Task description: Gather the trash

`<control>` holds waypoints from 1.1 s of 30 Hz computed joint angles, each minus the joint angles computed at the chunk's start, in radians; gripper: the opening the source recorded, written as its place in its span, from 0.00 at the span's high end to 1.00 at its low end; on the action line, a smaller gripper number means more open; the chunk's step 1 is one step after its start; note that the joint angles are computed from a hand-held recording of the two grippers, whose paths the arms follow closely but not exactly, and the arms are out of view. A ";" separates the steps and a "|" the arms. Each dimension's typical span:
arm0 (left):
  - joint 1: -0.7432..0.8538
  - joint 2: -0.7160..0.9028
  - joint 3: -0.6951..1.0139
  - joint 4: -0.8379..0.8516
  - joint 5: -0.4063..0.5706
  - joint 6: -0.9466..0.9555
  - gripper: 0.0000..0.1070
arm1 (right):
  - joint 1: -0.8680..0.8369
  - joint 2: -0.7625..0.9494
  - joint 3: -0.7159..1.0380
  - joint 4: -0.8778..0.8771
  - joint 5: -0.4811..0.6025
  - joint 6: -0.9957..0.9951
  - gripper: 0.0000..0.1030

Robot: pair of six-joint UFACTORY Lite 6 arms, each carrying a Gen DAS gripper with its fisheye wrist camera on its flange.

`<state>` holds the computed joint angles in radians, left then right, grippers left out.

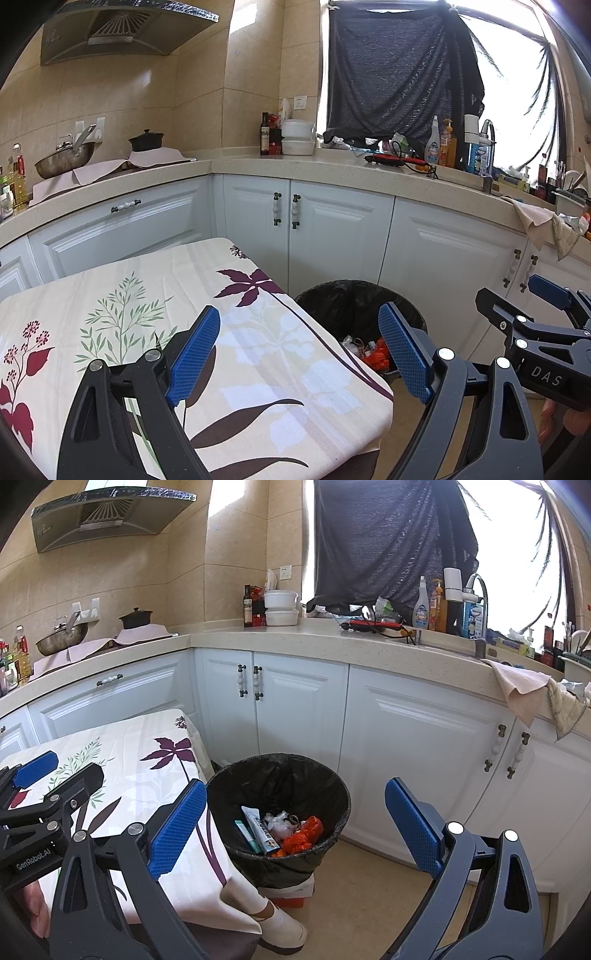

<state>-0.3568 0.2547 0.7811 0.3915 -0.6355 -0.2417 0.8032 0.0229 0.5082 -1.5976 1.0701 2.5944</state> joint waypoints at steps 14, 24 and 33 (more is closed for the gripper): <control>0.000 -0.001 0.003 -0.005 0.004 0.001 0.21 | -0.006 0.047 0.046 -0.008 -0.006 -0.005 0.08; 0.006 0.009 0.021 0.008 0.024 -0.017 0.21 | -0.014 0.064 0.048 -0.027 -0.020 0.007 0.08; -0.018 0.023 0.028 -0.063 0.035 0.040 0.20 | -0.023 0.071 0.050 -0.036 -0.031 0.010 0.08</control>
<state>-0.3750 0.2779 0.8091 0.3284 -0.6003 -0.2019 0.7804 0.0939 0.5582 -1.6337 1.0395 2.6043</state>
